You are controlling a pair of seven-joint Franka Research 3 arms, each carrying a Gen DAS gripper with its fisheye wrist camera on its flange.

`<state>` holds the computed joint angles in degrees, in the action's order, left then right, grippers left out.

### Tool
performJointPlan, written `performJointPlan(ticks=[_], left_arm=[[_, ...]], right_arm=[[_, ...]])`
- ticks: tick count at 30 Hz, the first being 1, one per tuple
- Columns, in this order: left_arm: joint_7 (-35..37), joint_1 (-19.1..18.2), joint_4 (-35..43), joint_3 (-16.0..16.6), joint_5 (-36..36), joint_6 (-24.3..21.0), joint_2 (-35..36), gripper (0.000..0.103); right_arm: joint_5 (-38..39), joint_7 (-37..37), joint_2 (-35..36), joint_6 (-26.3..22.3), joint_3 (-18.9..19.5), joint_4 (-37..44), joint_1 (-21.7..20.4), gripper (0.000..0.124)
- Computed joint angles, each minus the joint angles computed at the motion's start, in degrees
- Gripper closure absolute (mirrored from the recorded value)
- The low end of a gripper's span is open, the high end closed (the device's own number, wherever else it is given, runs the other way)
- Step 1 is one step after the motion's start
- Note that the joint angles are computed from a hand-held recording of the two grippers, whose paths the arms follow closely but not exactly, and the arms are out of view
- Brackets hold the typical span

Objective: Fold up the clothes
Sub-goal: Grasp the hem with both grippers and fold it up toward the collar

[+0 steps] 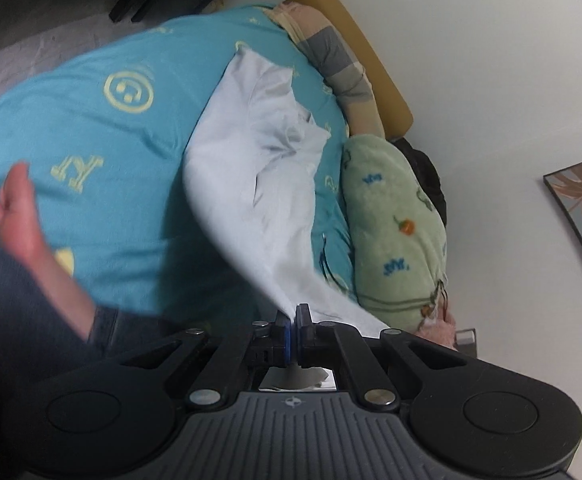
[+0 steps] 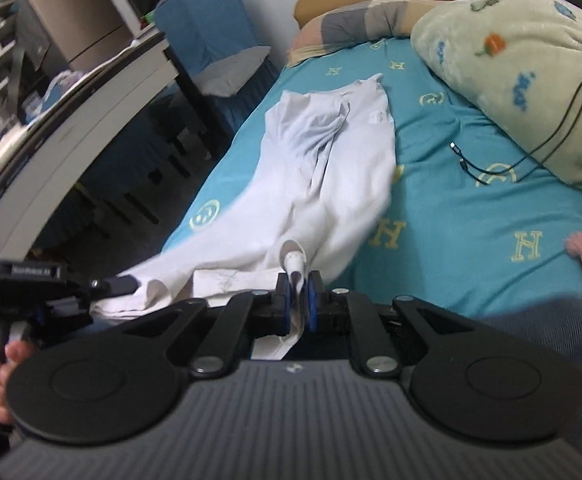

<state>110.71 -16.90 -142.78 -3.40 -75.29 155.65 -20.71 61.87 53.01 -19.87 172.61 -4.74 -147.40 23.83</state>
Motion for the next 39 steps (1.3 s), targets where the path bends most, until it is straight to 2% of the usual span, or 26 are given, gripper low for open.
performJointPlan(ticks=[3,6,8,12,14,17,19,23,25,26,28,29,32,34,35,36,38,39], left_arm=[[-0.99,1.00,7.54,-1.01,2.74,2.96,7.45,0.101],[-2.16,2.42,15.76,-2.48,5.62,6.43,15.30,0.101],[-4.29,3.76,21.29,-3.99,9.91,9.16,20.71,0.100],[-10.62,5.02,31.59,-5.71,21.80,14.34,31.38,0.100],[-15.48,3.45,36.09,-4.20,30.59,16.96,36.66,0.100],[-23.66,-1.93,43.08,2.22,44.13,19.47,44.79,0.100],[-26.94,-4.26,48.41,5.59,49.47,19.19,50.64,0.100],[-31.74,-6.01,60.39,9.69,56.67,14.53,62.31,0.100],[-33.32,-5.44,66.15,10.21,59.20,11.54,67.47,0.100],[-32.75,-3.69,68.12,8.28,59.31,10.80,69.29,0.100],[-31.56,-0.79,70.95,4.77,59.77,9.79,72.02,0.099],[-31.15,-0.28,71.12,4.03,60.65,10.41,72.44,0.098],[-30.82,0.62,71.36,2.65,63.50,11.25,72.90,0.098],[-31.37,0.75,71.27,2.35,65.49,10.86,72.43,0.091],[-31.78,0.79,70.61,2.18,66.36,10.94,71.71,0.078],[-32.83,0.21,68.95,2.80,67.46,11.46,70.22,0.057],[-35.95,-2.41,64.57,5.94,70.51,13.82,66.73,0.034],[-36.47,-3.16,61.79,6.61,71.97,15.43,64.54,0.028]], right_arm=[[3.33,-3.49,7.72,1.65,-1.30,8.46,0.74,0.112],[4.02,-4.19,16.14,2.80,-0.04,17.65,-1.37,0.112],[2.25,-2.38,21.67,3.19,1.01,23.78,-3.13,0.112],[-7.91,5.94,32.98,4.07,0.81,35.11,-4.83,0.112],[-13.23,9.76,38.69,4.46,-0.43,40.41,-4.59,0.112],[-18.94,14.35,47.26,5.26,-1.73,48.42,-4.46,0.112],[-21.35,16.35,52.95,6.69,-2.04,53.49,-4.64,0.112],[-27.40,25.19,65.10,5.01,-9.92,63.76,-0.66,0.113],[-31.57,30.10,70.71,3.63,-13.40,68.49,0.10,0.113],[-30.30,29.96,72.01,2.56,-12.78,70.11,-0.98,0.113],[-30.21,31.09,73.86,0.72,-9.19,72.90,-4.91,0.113],[-30.15,31.72,74.96,-0.34,-7.60,74.48,-6.72,0.113],[-31.28,31.00,74.74,1.08,-3.84,73.92,-9.63,0.113],[-32.56,32.04,73.85,2.17,-3.69,72.49,-9.69,0.113],[-33.21,33.03,73.04,2.73,-4.21,71.30,-9.19,0.111],[-33.86,33.76,71.90,3.27,-4.51,69.82,-8.76,0.111],[-35.04,34.21,69.06,4.05,-3.68,66.64,-8.92,0.111],[-35.53,33.81,67.36,4.25,-2.30,64.96,-9.72,0.109]])
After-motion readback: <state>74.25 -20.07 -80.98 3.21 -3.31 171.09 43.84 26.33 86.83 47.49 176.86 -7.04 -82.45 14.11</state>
